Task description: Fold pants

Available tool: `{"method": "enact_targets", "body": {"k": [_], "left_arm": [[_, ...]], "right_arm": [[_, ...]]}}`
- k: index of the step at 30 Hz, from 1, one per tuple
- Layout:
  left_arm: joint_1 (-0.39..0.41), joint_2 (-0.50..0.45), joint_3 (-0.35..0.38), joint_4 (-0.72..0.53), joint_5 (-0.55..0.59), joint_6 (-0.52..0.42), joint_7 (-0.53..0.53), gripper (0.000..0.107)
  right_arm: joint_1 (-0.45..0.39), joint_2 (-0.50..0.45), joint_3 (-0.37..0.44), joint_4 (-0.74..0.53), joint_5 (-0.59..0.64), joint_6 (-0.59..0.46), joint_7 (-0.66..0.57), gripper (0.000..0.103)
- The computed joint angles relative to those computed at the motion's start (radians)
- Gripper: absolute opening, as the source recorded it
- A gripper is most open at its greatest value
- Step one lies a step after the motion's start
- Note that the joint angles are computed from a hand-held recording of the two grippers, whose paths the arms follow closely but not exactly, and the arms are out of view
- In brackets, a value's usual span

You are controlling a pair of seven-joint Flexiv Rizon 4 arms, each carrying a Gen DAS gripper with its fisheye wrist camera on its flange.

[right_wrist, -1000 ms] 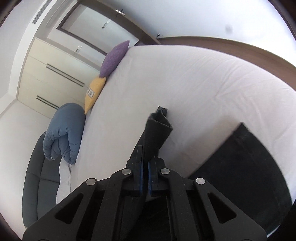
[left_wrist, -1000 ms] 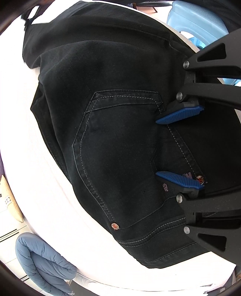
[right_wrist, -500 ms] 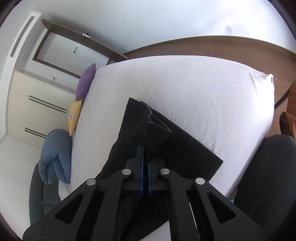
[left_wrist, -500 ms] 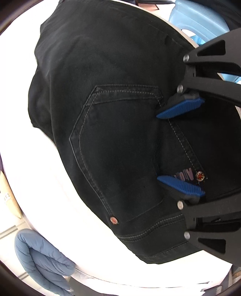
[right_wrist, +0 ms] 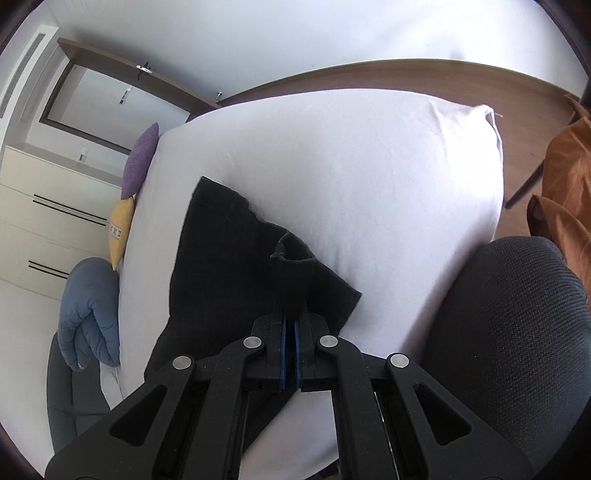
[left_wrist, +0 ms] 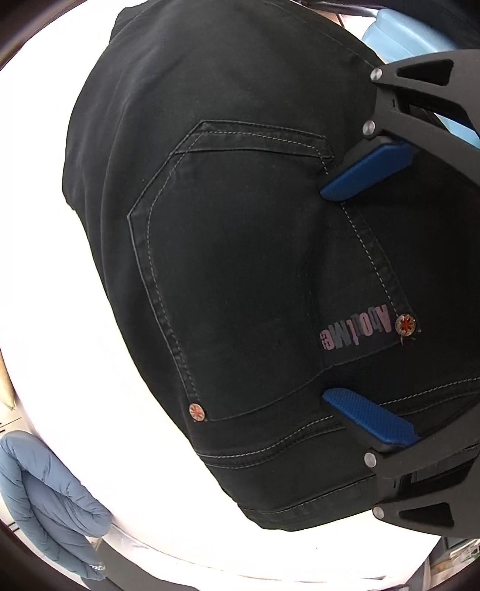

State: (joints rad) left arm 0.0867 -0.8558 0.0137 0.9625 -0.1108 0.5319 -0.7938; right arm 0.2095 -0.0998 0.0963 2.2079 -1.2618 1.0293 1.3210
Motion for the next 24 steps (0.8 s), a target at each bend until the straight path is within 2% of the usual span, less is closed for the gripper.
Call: {"method": "enact_targets", "body": {"k": [3,6,8,9,12,19,20,21,23,24], "left_arm": [[-0.010,0.006,0.003,0.010,0.006,0.008,-0.011,0.103],[-0.006,0.010,-0.003,0.023,0.000,0.022,-0.009,0.103],[-0.001,0.016,-0.004,0.035,-0.003,0.031,-0.006,0.103],[0.001,0.022,-0.004,0.047,-0.005,0.039,-0.003,0.103],[0.014,0.022,-0.008,0.048,-0.015,0.039,0.014,0.103],[0.031,0.044,-0.015,0.098,-0.033,0.079,0.047,0.103],[0.034,0.050,-0.017,0.109,-0.036,0.087,0.056,0.103],[0.036,0.056,-0.018,0.115,-0.038,0.090,0.068,0.103],[0.043,0.059,-0.014,0.115,-0.040,0.092,0.081,0.102],[0.045,0.069,-0.012,0.125,-0.040,0.096,0.086,0.097]], "right_arm": [[0.002,0.025,0.006,-0.005,-0.007,-0.029,-0.020,0.002],[0.013,0.032,0.026,-0.011,0.078,-0.055,-0.103,0.002],[0.011,0.022,0.023,0.010,0.085,-0.024,-0.057,0.002],[0.008,0.014,0.015,0.021,0.049,-0.002,-0.010,0.002],[0.020,0.021,0.025,0.013,0.095,-0.039,-0.081,0.002],[0.004,0.010,0.010,0.019,0.084,-0.006,-0.090,0.001],[-0.003,0.006,0.001,0.021,0.061,0.019,-0.096,0.001],[-0.015,0.010,-0.012,0.031,0.003,0.053,-0.050,0.002],[-0.066,0.036,-0.044,0.063,-0.181,0.174,0.123,0.005],[-0.084,0.048,-0.041,0.072,-0.217,0.196,0.161,0.008]]}}
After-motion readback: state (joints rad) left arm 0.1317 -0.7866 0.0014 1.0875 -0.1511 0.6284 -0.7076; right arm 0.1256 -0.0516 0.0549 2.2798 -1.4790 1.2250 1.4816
